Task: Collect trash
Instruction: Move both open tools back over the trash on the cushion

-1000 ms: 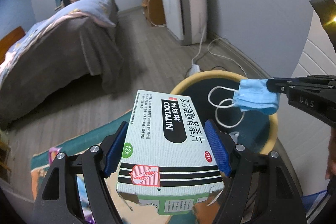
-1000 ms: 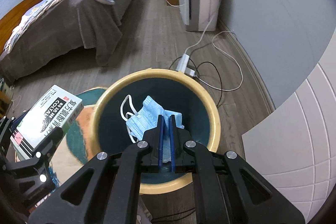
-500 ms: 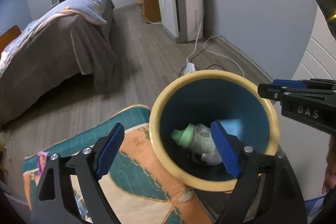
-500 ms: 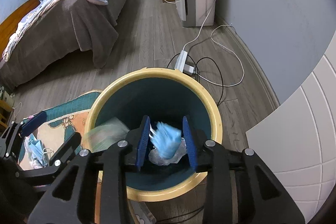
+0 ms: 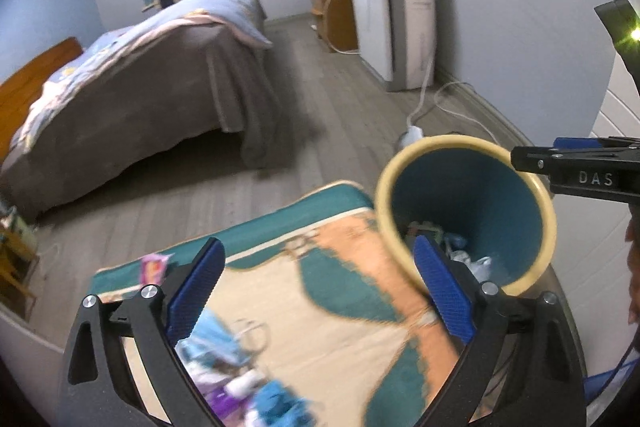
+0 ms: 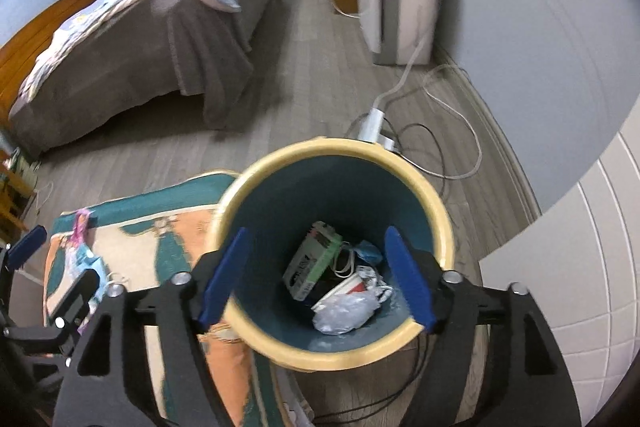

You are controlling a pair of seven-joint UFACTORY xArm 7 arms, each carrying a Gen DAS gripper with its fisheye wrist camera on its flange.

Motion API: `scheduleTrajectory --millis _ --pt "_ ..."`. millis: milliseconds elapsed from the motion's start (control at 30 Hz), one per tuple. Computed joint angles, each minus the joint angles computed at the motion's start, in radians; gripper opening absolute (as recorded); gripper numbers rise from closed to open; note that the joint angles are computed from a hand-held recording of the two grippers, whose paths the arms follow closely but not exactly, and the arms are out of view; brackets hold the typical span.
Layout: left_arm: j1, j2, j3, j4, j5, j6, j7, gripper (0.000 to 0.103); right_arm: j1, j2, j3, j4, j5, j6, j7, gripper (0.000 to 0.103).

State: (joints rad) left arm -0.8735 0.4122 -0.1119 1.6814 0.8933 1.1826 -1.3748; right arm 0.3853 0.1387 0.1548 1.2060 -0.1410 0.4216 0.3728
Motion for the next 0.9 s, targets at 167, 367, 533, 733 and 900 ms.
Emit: scheduleTrajectory --millis 167,367,533,733,900 --pt "0.004 -0.134 -0.030 -0.139 0.009 0.066 -0.075 0.096 0.029 -0.009 0.025 0.012 0.002 0.002 -0.027 0.093" --pt "0.063 -0.291 -0.113 -0.295 -0.050 0.118 -0.159 0.097 0.077 -0.011 0.046 0.030 -0.015 0.012 -0.014 0.097" --pt "0.106 -0.400 -0.188 -0.393 -0.129 0.226 -0.258 0.098 0.143 0.003 0.051 0.062 -0.128 0.044 0.062 0.097" --pt "0.141 -0.499 -0.269 -0.508 -0.152 0.359 -0.323 0.098 0.205 0.026 0.071 0.087 -0.152 0.091 0.129 0.097" --pt "0.186 -0.596 -0.280 -0.641 -0.227 0.322 -0.344 0.098 0.253 0.030 0.084 0.076 -0.174 0.119 0.203 0.097"
